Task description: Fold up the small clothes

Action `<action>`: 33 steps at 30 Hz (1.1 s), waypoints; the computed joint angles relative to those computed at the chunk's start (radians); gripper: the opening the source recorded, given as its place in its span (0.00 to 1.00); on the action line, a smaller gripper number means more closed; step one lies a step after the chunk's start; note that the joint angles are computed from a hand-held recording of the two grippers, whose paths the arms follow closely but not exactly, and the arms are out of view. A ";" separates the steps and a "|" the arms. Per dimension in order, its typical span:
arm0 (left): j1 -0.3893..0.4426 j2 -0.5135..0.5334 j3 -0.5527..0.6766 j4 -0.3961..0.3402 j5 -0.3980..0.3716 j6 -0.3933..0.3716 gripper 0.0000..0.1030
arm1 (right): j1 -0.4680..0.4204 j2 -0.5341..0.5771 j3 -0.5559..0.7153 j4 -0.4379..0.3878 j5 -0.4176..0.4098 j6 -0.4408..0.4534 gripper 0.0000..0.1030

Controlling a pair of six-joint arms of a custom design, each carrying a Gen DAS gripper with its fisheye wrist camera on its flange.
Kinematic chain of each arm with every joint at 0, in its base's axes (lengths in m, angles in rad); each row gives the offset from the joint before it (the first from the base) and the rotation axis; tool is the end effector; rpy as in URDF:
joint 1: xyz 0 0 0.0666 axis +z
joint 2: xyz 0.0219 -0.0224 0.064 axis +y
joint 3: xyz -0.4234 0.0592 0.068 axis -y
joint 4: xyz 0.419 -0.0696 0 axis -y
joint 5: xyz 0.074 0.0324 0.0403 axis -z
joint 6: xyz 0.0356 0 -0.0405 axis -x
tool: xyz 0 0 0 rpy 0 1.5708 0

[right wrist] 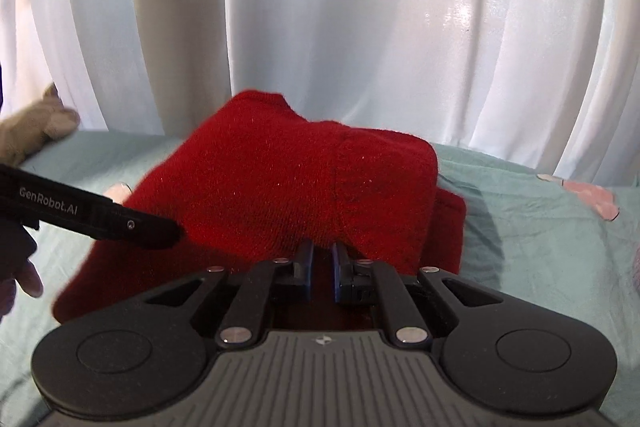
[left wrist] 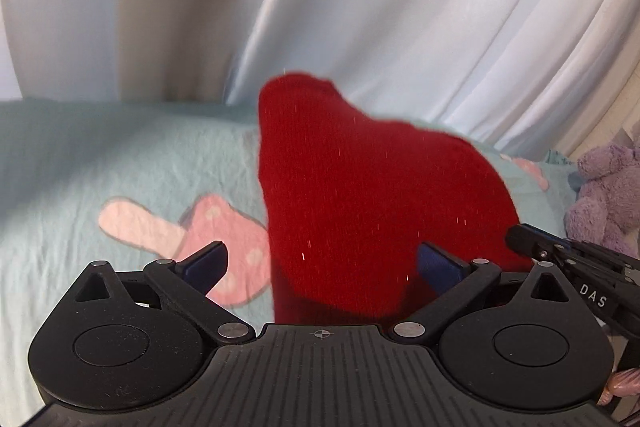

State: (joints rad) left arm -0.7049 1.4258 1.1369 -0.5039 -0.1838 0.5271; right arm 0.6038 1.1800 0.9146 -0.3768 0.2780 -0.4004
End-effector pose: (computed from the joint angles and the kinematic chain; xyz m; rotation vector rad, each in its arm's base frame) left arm 0.3894 -0.3232 0.3622 0.1217 2.3769 -0.3843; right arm 0.3469 0.2269 0.3731 -0.0697 2.1954 0.2594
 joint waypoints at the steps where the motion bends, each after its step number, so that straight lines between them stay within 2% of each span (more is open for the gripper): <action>1: -0.004 0.018 0.029 0.009 -0.063 -0.026 1.00 | -0.008 0.001 0.015 0.002 0.034 -0.028 0.09; 3: 0.002 0.087 0.107 -0.014 -0.107 -0.024 1.00 | -0.021 0.052 0.076 -0.019 0.071 -0.040 0.10; 5: 0.019 0.190 0.210 -0.085 -0.089 0.017 1.00 | -0.035 0.150 0.176 -0.079 0.069 -0.048 0.12; 6: 0.027 0.246 0.266 -0.149 -0.067 0.042 1.00 | -0.041 0.187 0.208 -0.087 0.065 -0.063 0.13; 7: 0.034 0.277 0.284 -0.163 -0.032 0.053 1.00 | -0.048 0.230 0.238 -0.083 0.055 -0.072 0.15; 8: 0.037 0.289 0.274 -0.134 -0.024 0.059 1.00 | -0.050 0.257 0.250 -0.068 0.065 -0.075 0.19; 10: 0.042 0.281 0.209 -0.023 -0.026 0.102 1.00 | -0.048 0.294 0.243 -0.027 0.110 -0.038 0.28; 12: 0.047 0.280 0.183 0.018 -0.003 0.147 1.00 | -0.040 0.291 0.172 0.111 0.160 0.038 0.35; 14: 0.027 0.287 0.175 0.053 -0.070 0.117 1.00 | -0.040 0.286 0.113 0.233 0.174 0.070 0.38; 16: -0.003 0.291 0.152 0.122 -0.185 0.020 1.00 | -0.048 0.288 0.108 0.252 0.168 0.053 0.42; 17: -0.009 0.290 0.148 0.131 -0.205 0.007 1.00 | -0.053 0.290 0.108 0.258 0.166 0.045 0.44; 19: -0.016 0.276 0.142 0.121 -0.213 0.009 1.00 | -0.049 0.284 0.100 0.271 0.183 0.054 0.48; 21: -0.021 0.259 0.132 0.114 -0.210 -0.001 1.00 | -0.041 0.267 0.095 0.254 0.203 0.038 0.58; 23: -0.026 0.241 0.117 0.119 -0.224 -0.033 1.00 | -0.028 0.236 0.083 0.225 0.229 0.021 0.75; 24: -0.028 0.236 0.110 0.124 -0.227 -0.045 1.00 | -0.030 0.216 0.071 0.204 0.221 0.012 0.79; 27: -0.029 0.208 0.094 0.114 -0.210 -0.047 1.00 | -0.042 0.149 0.028 0.174 0.130 -0.018 0.80; 29: -0.020 0.186 0.078 0.100 -0.154 -0.012 1.00 | -0.064 0.104 -0.006 0.158 0.049 -0.053 0.80; 31: 0.003 0.147 0.041 0.100 -0.049 0.029 1.00 | -0.100 0.067 -0.029 0.129 -0.043 -0.126 0.80; 33: 0.042 0.101 -0.023 0.152 0.105 0.096 1.00 | -0.159 0.038 -0.058 0.123 -0.179 -0.214 0.80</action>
State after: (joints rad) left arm -0.6627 1.5267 1.1137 -0.3514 -0.0788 0.6227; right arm 0.4444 1.2181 0.8566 -0.2539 0.0990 -0.6139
